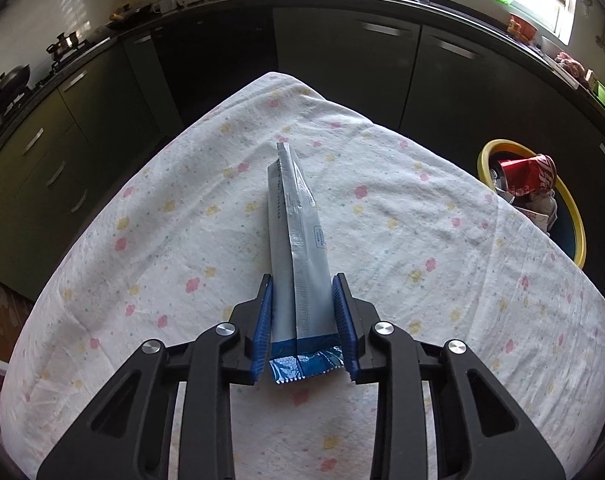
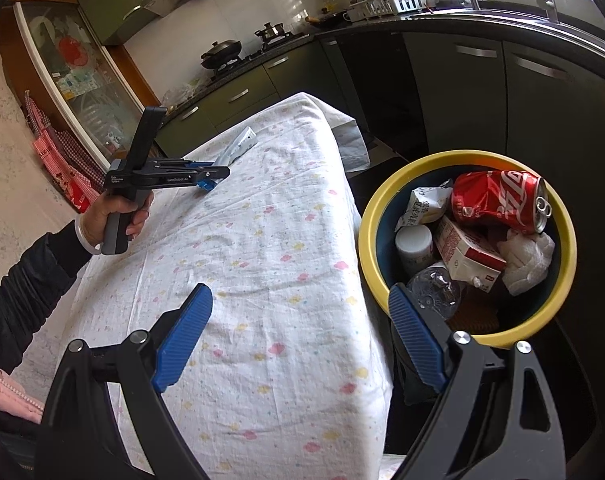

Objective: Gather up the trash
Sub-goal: 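Carry the tube over the bin and open the left tool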

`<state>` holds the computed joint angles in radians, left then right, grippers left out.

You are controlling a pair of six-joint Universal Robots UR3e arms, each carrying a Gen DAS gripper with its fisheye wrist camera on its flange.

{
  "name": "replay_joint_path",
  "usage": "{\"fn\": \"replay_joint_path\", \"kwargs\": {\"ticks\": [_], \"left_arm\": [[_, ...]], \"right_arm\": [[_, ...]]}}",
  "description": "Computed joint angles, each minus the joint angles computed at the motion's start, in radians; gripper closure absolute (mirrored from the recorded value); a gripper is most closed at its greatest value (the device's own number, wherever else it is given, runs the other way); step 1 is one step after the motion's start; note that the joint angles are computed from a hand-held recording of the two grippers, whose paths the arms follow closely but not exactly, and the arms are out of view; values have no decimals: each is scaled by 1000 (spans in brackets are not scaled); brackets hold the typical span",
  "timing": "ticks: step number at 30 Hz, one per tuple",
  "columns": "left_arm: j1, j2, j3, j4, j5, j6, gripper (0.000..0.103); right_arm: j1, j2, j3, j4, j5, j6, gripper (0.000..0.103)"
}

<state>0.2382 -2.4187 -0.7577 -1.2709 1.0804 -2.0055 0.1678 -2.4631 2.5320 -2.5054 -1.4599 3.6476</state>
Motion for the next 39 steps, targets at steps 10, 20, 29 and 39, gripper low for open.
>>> {"fn": "replay_joint_path", "kwargs": {"ticks": [10,20,29,39], "left_arm": [[39,225,-348,166,-39,-27,74],[133,692,-835,194,-137,21,74],[78,1028,-1080,38,-172,74,74],[-309,886,-1087,310,-53,-249,74]], "right_arm": [[59,-72,-7,58,-56,47,18],[290,-99,-30,90,-248,176,18],[600,-181,-31,193,-527,385,18],[1067,-213,-93,571,-928,904,18]]}}
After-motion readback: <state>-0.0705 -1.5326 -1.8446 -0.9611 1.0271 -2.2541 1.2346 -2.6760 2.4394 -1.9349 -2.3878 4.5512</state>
